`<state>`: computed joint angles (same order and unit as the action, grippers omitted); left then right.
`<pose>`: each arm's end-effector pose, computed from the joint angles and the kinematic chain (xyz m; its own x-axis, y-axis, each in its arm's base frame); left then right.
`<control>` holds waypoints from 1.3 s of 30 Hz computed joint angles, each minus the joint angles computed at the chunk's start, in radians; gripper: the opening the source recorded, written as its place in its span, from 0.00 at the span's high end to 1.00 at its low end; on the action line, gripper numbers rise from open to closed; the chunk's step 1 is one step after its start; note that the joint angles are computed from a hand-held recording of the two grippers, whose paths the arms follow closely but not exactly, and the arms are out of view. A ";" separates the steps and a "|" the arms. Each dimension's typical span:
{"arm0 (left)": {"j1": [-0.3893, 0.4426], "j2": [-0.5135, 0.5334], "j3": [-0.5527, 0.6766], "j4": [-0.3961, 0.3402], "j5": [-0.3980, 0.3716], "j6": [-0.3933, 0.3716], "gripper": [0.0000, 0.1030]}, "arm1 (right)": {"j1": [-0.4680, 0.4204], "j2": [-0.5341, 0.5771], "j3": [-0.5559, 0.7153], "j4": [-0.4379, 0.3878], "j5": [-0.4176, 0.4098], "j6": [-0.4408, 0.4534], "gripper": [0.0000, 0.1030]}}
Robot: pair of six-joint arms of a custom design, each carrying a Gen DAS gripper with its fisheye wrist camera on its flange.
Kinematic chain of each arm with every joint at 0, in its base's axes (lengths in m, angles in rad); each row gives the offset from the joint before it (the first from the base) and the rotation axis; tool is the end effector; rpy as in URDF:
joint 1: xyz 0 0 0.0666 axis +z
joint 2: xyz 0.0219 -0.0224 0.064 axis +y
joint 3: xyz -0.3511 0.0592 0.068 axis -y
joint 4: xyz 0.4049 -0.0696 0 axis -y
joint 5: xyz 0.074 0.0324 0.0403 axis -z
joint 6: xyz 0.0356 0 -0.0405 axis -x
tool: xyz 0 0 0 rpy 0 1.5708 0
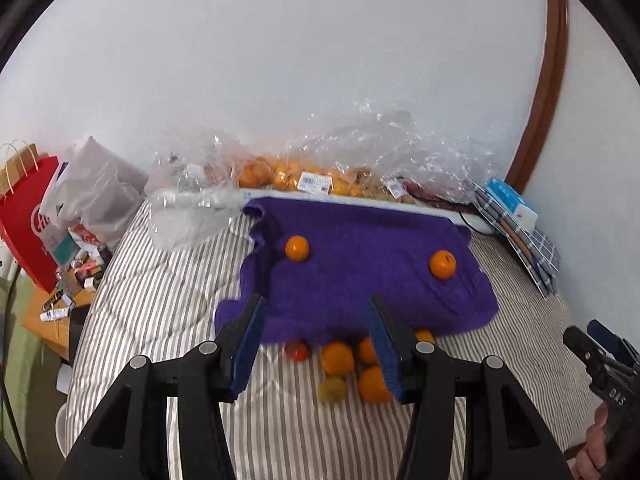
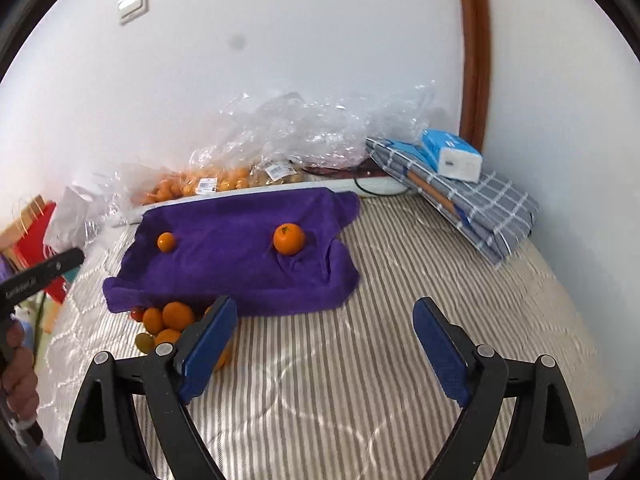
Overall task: Organize fruits
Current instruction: 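Lower both oranges onto the towel and open both grippers, then grasp another large orange with the right gripper while the left gripper approaches the pile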
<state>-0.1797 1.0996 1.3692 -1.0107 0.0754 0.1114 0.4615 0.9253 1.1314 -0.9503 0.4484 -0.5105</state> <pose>0.3871 -0.0735 0.5081 -0.6860 0.0120 -0.7275 0.1576 0.9786 -0.1326 0.3108 0.1369 0.4628 -0.5857 0.2005 -0.7853 0.1954 0.9753 0.1032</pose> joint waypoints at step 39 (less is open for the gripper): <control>0.188 -0.034 -0.233 0.013 0.091 -0.088 0.52 | 0.110 0.269 -0.040 0.221 -0.177 0.035 0.63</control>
